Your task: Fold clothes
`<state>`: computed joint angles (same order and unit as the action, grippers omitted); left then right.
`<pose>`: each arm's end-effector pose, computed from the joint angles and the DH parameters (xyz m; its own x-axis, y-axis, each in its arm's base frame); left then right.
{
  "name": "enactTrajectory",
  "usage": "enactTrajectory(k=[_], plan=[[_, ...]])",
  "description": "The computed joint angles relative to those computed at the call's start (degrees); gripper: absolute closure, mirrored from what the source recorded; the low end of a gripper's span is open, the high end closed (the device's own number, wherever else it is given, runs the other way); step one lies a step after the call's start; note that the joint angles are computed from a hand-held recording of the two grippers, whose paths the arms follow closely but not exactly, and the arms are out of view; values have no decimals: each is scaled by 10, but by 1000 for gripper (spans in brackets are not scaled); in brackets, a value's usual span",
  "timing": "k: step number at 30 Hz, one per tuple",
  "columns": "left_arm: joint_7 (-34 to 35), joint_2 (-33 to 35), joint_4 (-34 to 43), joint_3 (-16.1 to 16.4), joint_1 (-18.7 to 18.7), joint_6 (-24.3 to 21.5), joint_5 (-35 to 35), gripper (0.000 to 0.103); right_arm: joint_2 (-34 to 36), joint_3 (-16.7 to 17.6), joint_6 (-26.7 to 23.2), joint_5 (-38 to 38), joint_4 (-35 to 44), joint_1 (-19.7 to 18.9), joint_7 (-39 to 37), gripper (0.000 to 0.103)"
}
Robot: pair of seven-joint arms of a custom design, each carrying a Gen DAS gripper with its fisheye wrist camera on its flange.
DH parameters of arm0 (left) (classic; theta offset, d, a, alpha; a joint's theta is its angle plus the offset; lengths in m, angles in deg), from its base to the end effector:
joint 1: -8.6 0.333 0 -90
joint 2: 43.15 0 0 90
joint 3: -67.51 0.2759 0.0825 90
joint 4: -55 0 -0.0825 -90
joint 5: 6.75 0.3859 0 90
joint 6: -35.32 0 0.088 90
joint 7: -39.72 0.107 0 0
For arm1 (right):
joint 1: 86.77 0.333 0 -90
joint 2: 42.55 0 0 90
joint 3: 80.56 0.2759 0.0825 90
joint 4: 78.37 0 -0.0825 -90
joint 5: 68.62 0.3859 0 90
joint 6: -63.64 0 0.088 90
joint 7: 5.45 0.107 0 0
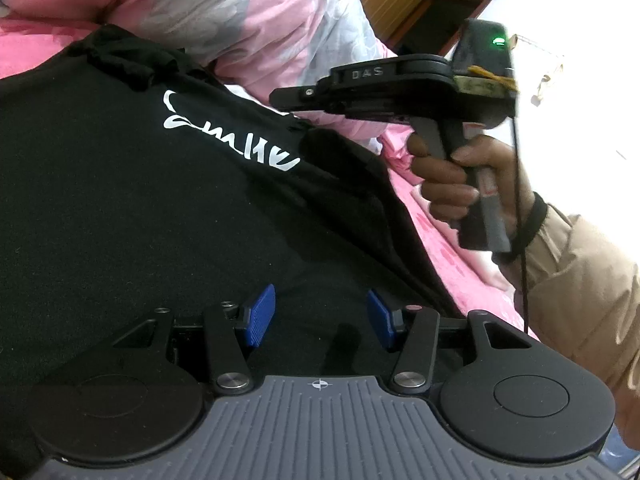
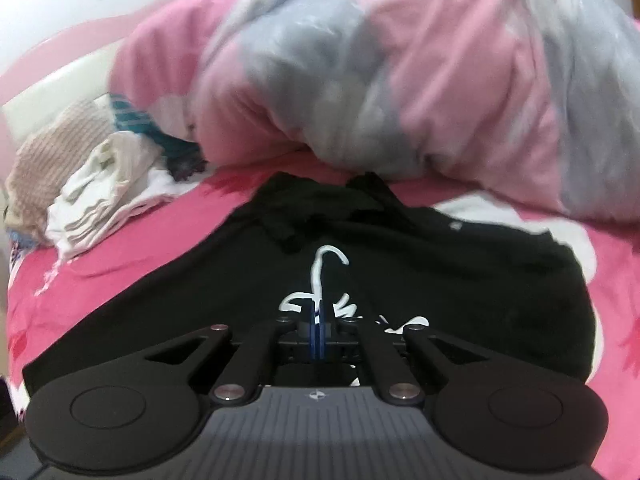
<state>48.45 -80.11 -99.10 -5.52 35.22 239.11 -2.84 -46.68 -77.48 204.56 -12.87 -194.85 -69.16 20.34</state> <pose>0.3108 -0.3429 0.3796 -0.1197 -0.8017 0.5856 -0.5626 -0.4312 -0.7054 0.5417 0.2044 0.4914 0.7939 -0.5803 -0.1815 -0.4884 -0.4308 -0.7589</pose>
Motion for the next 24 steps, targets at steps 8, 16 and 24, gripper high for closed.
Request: enactTrajectory(k=[8, 16, 24], plan=[[-1, -1, -2, 2, -3, 0, -1, 52, 8, -49, 35, 8, 4, -74, 208, 94], [-3, -4, 0, 1, -2, -2, 1, 52, 23, -6, 39, -74, -35, -63, 169, 94], [-7, -5, 0, 2, -1, -2, 3, 52, -51, -2, 180, -26, -135, 23, -39, 93]])
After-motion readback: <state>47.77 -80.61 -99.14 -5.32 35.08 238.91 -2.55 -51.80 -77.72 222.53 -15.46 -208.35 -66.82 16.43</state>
